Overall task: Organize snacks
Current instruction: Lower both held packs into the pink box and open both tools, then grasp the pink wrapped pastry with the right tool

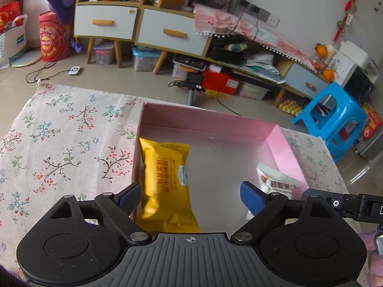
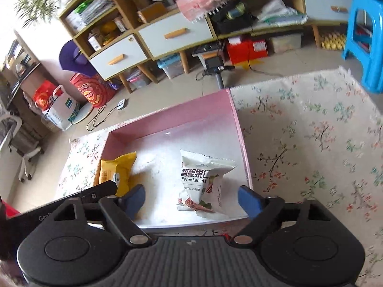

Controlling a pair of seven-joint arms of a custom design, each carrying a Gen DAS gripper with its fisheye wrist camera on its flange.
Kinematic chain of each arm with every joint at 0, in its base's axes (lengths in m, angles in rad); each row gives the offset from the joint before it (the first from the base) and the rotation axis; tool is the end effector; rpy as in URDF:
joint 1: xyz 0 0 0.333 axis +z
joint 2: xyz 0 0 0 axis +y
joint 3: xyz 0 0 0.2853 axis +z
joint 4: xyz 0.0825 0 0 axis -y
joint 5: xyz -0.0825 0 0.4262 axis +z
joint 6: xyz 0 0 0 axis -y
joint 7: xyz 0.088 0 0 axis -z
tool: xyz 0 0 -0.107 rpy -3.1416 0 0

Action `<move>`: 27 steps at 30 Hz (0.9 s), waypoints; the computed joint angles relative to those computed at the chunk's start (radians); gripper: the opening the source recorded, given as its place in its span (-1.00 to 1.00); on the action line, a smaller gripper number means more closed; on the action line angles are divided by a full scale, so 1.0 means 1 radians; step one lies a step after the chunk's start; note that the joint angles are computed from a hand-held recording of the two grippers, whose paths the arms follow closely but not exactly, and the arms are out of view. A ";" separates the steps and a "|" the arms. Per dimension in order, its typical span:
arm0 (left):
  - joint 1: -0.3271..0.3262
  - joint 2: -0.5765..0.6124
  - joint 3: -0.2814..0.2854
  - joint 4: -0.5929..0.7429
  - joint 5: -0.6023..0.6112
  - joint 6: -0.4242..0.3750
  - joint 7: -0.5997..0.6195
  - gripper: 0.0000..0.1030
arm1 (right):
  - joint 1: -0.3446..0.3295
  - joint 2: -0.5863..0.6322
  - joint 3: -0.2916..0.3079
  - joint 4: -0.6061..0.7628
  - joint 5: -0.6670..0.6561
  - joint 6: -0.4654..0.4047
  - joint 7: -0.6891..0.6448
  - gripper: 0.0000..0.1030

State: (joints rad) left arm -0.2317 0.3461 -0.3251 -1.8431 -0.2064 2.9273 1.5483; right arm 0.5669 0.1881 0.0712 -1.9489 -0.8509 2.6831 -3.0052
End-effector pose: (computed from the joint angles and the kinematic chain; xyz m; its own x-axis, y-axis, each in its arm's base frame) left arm 0.6146 -0.3459 0.3827 -0.3732 -0.8818 0.2884 -0.7630 0.1148 -0.6362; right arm 0.5196 0.4130 0.3847 -0.2530 -0.9006 -0.3534 -0.6931 0.4235 -0.5833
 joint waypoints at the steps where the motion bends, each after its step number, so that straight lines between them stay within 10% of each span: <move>1: 0.012 -0.008 -0.014 -0.008 -0.016 -0.002 0.013 0.78 | 0.006 -0.008 0.000 -0.002 -0.014 -0.015 -0.002 0.54; 16: 0.050 -0.189 -0.066 -0.212 -0.261 0.027 0.323 0.81 | 0.033 -0.060 0.065 -0.024 -0.067 -0.179 -0.047 0.67; 27: -0.023 -0.342 0.010 -0.372 -0.522 0.014 0.667 0.84 | 0.061 -0.091 0.102 -0.064 -0.173 -0.206 0.008 0.72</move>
